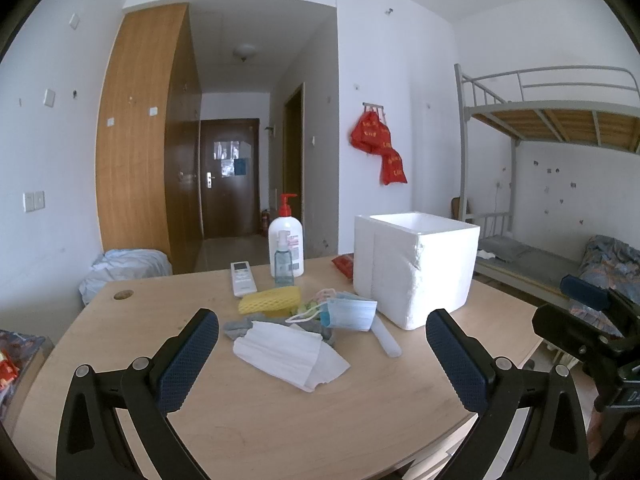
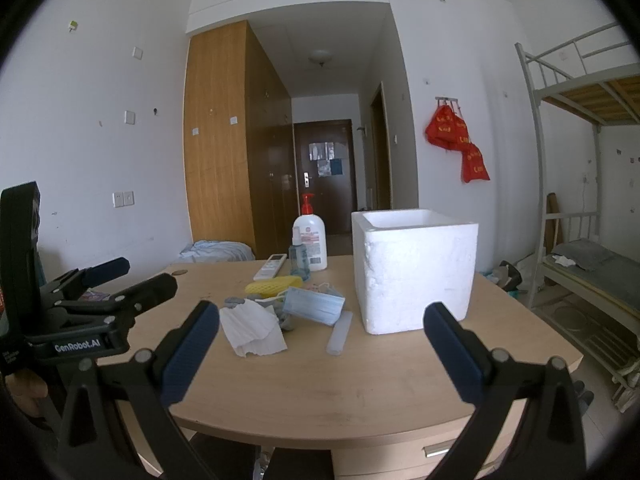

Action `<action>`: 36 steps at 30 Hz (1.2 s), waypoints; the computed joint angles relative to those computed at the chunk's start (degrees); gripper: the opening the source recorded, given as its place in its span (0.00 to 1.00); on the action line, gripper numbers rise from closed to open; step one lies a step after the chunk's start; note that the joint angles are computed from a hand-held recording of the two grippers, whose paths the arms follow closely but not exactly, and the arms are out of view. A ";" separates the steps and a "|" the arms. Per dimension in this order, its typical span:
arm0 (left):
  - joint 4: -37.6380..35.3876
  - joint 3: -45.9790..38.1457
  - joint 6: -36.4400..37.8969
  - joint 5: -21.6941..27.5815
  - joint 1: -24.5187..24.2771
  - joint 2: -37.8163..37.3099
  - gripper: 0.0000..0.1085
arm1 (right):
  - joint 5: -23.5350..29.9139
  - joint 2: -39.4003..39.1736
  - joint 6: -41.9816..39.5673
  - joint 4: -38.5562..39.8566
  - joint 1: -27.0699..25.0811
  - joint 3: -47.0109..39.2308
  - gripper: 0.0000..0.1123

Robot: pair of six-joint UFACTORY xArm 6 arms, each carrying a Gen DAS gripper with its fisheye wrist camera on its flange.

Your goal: Organize soft objects

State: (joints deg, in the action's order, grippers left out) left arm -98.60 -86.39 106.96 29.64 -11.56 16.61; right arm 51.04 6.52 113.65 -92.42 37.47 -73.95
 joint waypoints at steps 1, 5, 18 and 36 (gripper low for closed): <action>0.10 0.11 -0.11 0.09 0.00 -0.08 0.95 | 0.16 0.03 -0.03 0.02 0.12 -0.02 0.92; -0.03 0.04 0.02 -0.15 -0.08 -0.05 0.95 | 0.09 0.04 -0.25 0.20 0.09 -0.05 0.92; 0.44 -0.02 -0.52 -0.05 -0.11 -0.08 0.95 | 0.11 -0.05 -0.14 0.11 0.11 0.06 0.92; 0.96 0.00 -0.36 0.12 0.09 0.32 0.95 | -0.38 -0.04 -0.21 0.13 -0.20 0.14 0.92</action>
State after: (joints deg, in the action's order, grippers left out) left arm -97.64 -86.39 106.60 29.76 -11.47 16.93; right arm 50.65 6.48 113.44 -92.29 37.27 -73.81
